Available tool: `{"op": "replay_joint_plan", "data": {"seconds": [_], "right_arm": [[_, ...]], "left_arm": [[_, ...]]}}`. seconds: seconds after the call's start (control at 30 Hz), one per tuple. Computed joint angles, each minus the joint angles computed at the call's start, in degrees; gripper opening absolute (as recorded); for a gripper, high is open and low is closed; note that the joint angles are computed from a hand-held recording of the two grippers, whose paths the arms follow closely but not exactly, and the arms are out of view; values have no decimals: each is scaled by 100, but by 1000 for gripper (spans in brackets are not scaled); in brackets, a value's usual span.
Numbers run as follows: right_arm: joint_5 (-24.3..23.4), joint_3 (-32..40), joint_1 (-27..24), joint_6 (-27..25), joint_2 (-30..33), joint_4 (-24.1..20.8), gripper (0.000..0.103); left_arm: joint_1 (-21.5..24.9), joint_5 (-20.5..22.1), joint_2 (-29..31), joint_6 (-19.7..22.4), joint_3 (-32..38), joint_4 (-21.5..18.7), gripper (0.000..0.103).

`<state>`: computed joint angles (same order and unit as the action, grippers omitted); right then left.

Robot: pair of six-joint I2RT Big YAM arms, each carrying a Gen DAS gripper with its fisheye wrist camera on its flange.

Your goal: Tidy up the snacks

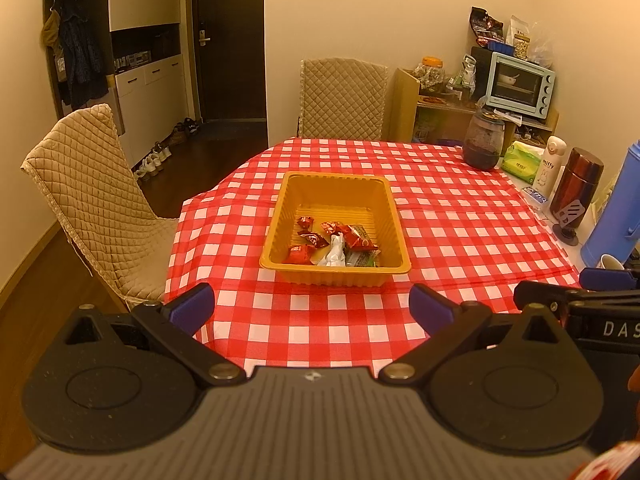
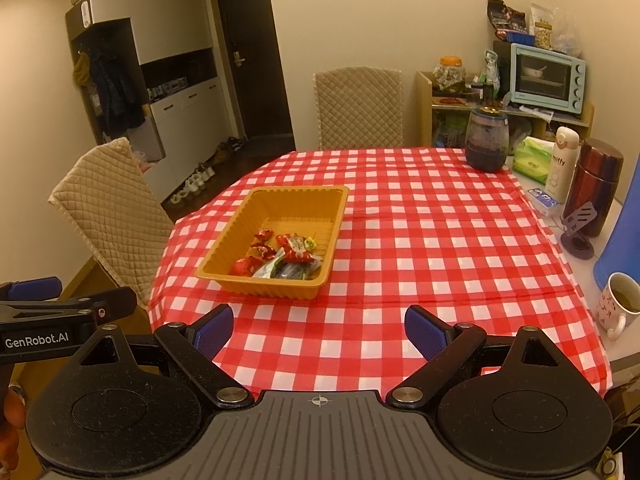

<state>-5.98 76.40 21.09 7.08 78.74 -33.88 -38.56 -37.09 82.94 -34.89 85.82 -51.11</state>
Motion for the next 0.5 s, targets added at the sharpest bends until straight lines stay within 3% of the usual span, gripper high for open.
{"op": "replay_joint_plan", "data": {"seconds": [0.5], "right_arm": [[13, -11, 1, 1, -14, 10, 92]], "left_arm": [[18, 41, -38, -19, -43, 36, 103]]}}
